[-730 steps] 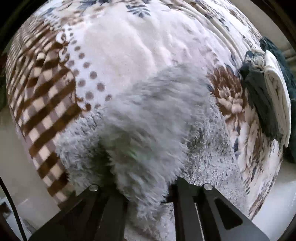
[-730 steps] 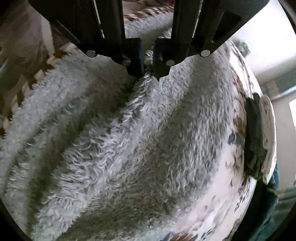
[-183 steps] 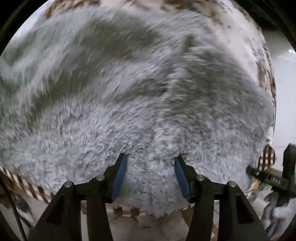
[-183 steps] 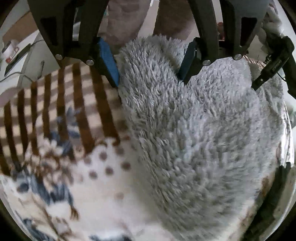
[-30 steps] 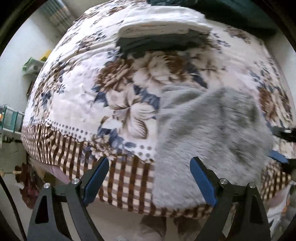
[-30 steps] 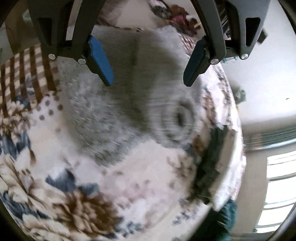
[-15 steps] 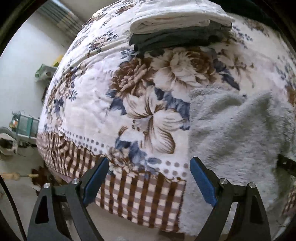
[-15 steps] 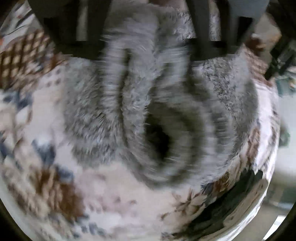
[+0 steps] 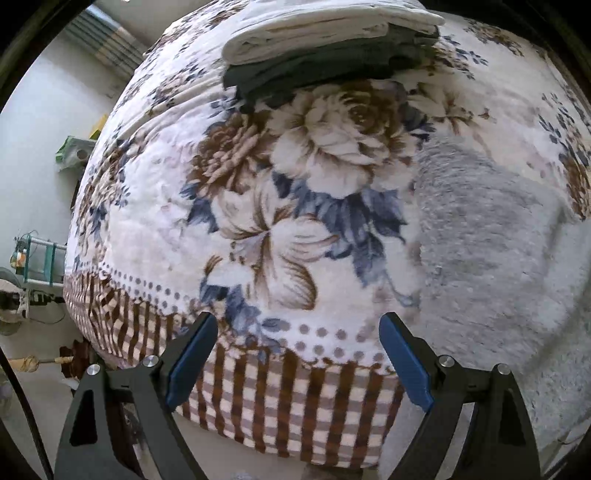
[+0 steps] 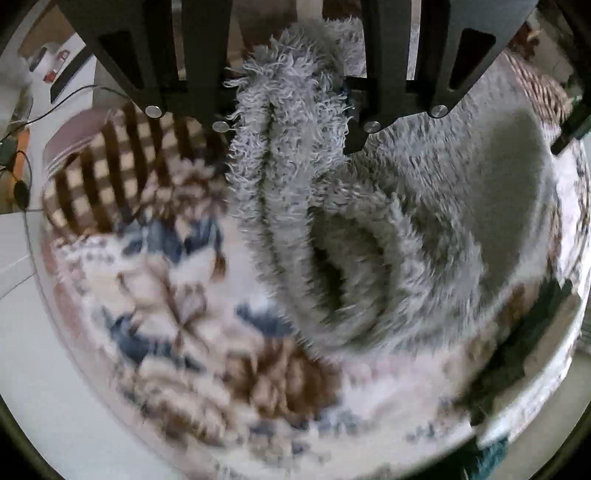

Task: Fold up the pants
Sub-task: 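Grasp the rolled pants edge with the right tool and tuck it under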

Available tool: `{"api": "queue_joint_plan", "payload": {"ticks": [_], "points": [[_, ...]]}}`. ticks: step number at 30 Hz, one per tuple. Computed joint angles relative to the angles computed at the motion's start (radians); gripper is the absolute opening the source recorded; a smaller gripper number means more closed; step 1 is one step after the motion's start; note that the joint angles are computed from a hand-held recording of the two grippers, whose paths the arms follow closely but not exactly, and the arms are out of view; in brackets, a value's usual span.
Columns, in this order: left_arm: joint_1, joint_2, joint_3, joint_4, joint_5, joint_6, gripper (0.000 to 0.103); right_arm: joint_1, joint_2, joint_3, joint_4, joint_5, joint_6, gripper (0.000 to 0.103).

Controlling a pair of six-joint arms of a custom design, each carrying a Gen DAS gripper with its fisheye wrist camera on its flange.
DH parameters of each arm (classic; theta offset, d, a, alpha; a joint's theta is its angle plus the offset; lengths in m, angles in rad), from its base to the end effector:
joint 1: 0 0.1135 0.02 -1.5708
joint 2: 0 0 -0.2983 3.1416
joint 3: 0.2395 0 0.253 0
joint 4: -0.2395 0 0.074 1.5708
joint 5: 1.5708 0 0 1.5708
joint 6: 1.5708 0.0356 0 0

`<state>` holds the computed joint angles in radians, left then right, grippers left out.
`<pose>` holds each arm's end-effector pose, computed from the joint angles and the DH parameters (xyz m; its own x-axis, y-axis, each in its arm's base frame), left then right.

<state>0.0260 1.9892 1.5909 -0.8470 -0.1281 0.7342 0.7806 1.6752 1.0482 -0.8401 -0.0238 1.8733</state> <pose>0.4257 0.0156 0.2425 -0.7478 0.6453 -0.1563 0.5852 0.7517 0.3041 0.2102 0.2094 0.2056 -0.4627 0.8849 0.0534 0.8847 0.4570 0.0918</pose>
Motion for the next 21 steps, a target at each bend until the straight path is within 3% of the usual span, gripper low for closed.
{"api": "queue_joint_plan", "payload": {"ticks": [2,4,6,11,13,16,17,19,21], "points": [[-0.013,0.005,-0.005,-0.006,0.004,-0.010,0.089,-0.034,-0.034,-0.137,0.217,-0.097,-0.002,0.052],[-0.026,0.015,-0.003,-0.011,0.008,-0.016,0.089,-0.059,-0.065,-0.214,0.348,-0.127,-0.005,0.061],[-0.037,0.025,0.004,-0.013,0.012,-0.028,0.089,-0.069,-0.105,-0.214,0.301,-0.087,0.009,0.074],[-0.071,0.063,0.053,-0.019,0.010,-0.059,0.089,-0.086,-0.262,-0.214,0.207,0.102,0.084,0.080],[-0.086,0.074,0.068,-0.012,0.005,-0.067,0.089,-0.143,-0.267,-0.209,0.243,0.113,0.000,0.080],[-0.110,0.093,0.097,-0.008,0.000,-0.080,0.089,-0.221,-0.118,-0.082,0.218,0.039,-0.199,0.080],[-0.116,0.099,0.102,-0.005,-0.004,-0.080,0.089,-0.243,-0.042,-0.023,0.177,0.003,-0.278,0.078],[-0.129,0.112,0.113,-0.005,-0.019,-0.079,0.089,-0.242,0.035,0.047,0.095,-0.004,-0.308,0.025],[-0.136,0.117,0.121,-0.013,-0.019,-0.075,0.089,-0.223,0.041,0.080,0.013,0.039,-0.295,0.023]]}}
